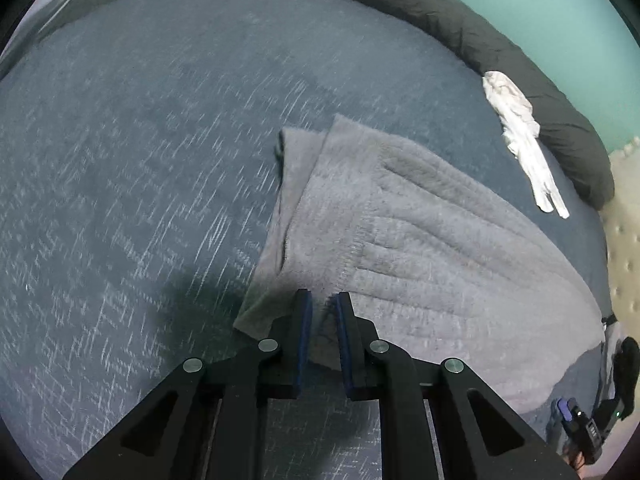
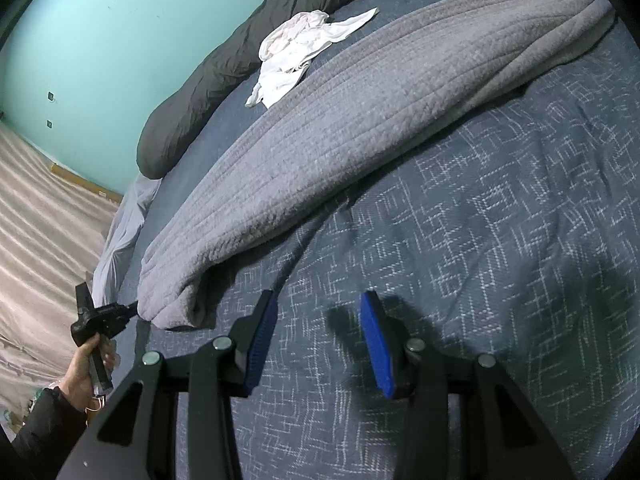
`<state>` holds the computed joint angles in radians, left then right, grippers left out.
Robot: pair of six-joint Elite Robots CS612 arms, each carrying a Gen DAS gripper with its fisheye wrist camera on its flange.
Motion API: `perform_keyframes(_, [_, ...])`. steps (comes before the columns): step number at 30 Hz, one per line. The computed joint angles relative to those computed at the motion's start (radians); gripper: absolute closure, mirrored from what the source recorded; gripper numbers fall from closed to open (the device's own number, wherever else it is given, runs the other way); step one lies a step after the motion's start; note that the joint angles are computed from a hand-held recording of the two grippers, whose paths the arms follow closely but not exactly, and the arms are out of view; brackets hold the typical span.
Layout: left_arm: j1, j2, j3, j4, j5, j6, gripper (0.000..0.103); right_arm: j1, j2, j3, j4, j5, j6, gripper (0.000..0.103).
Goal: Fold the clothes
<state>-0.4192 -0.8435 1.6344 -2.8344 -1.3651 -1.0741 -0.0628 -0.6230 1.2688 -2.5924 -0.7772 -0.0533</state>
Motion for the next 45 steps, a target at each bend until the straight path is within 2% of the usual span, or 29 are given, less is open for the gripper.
perform_keyframes(5, [-0.014,-0.018,-0.026,0.020,0.076,0.056,0.089,-0.001,0.000,-0.001,-0.003,0.004,0.004,0.059])
perform_keyframes(8, [-0.011,-0.002,-0.063,0.037,0.074,0.087,0.089,-0.002,0.000,0.000,-0.002,0.005,0.005,0.059])
perform_keyframes(11, [-0.007,0.027,-0.113,0.109,0.081,0.114,0.089,-0.003,0.001,-0.001,-0.003,0.007,0.008,0.059])
perform_keyframes(14, [0.002,0.042,-0.115,0.141,0.062,0.071,0.089,-0.004,0.004,-0.006,-0.004,0.009,0.013,0.059])
perform_keyframes(18, [0.004,0.044,-0.068,0.062,0.058,0.018,0.091,-0.007,0.008,-0.013,-0.010,0.014,0.026,0.059])
perform_keyframes(20, [0.005,0.040,-0.065,0.060,0.057,0.009,0.091,-0.008,0.010,-0.016,-0.012,0.014,0.030,0.059])
perform_keyframes(25, [0.010,0.022,-0.065,0.031,0.105,-0.004,0.091,-0.008,0.010,-0.015,-0.015,0.017,0.035,0.059])
perform_keyframes(27, [0.020,0.021,-0.071,0.039,0.105,-0.008,0.088,-0.007,0.009,-0.015,-0.012,0.018,0.029,0.059])
perform_keyframes(32, [0.042,0.038,-0.104,0.021,0.081,0.023,0.055,-0.004,0.012,-0.021,0.001,0.012,0.020,0.059])
perform_keyframes(35, [0.055,0.055,-0.130,0.030,0.051,0.033,0.054,-0.003,0.014,-0.025,0.012,0.007,0.013,0.059])
perform_keyframes(43, [0.071,0.079,-0.167,0.022,0.039,0.062,0.055,-0.001,0.019,-0.032,0.033,-0.003,-0.003,0.059])
perform_keyframes(45, [0.072,0.086,-0.177,0.027,0.029,0.072,0.063,0.000,0.021,-0.035,0.036,-0.004,-0.004,0.059])
